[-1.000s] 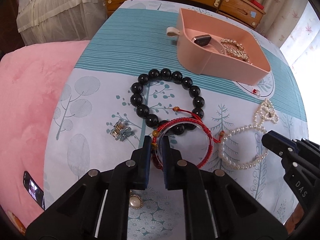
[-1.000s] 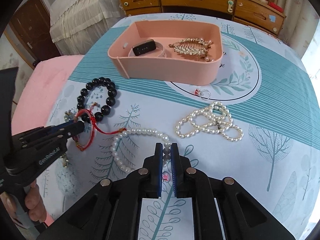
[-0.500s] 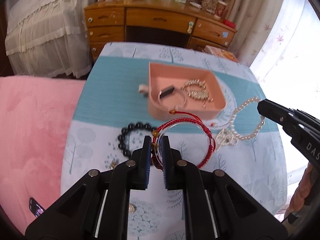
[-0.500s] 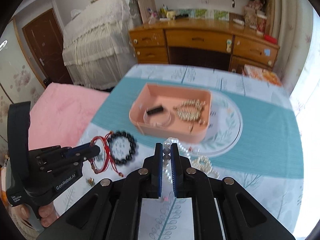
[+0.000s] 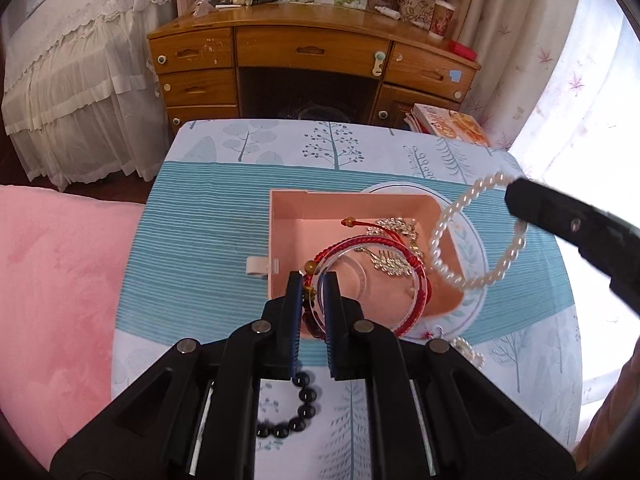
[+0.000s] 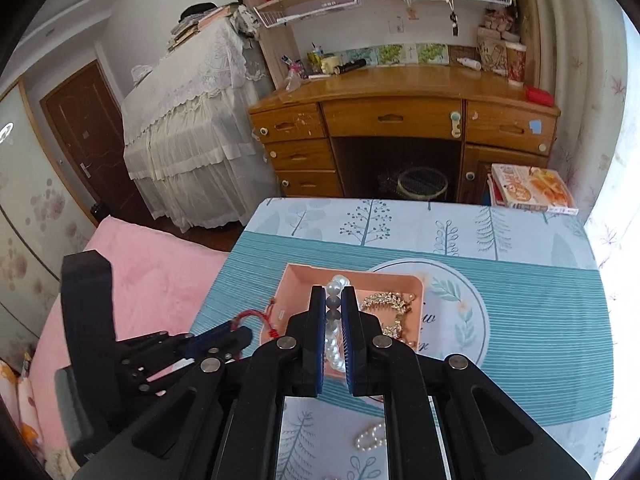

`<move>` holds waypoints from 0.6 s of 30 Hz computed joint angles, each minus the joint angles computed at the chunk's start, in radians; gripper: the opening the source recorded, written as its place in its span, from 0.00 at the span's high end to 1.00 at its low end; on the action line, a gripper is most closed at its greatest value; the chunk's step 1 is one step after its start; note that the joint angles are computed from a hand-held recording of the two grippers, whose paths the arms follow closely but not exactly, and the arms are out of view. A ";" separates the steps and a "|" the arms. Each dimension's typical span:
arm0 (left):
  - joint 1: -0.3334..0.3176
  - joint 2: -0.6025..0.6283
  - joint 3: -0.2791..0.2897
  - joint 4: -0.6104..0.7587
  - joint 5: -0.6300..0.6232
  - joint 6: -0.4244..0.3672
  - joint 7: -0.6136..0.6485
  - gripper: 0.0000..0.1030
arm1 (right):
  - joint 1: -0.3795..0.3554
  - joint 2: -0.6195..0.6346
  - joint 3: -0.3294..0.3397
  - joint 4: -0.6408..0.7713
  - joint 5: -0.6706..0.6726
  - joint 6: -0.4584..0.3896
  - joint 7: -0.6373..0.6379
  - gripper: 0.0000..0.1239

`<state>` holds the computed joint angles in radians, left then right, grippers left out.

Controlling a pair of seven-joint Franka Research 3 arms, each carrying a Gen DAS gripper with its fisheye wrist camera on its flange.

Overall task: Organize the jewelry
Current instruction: 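Lower both held items into the pink tray and open both grippers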

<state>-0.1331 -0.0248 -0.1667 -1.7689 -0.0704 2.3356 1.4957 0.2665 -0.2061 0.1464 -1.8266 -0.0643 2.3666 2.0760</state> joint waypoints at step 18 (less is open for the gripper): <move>0.029 0.133 -0.018 0.039 -0.004 -0.021 -0.022 0.89 | 0.012 0.132 -0.060 -0.077 0.174 -0.004 -0.044 0.87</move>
<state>-0.1037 0.1083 -0.1848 -1.7296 -0.0740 2.3142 1.4734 0.2785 -0.0737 0.0859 -1.9038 0.1096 2.3622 2.0323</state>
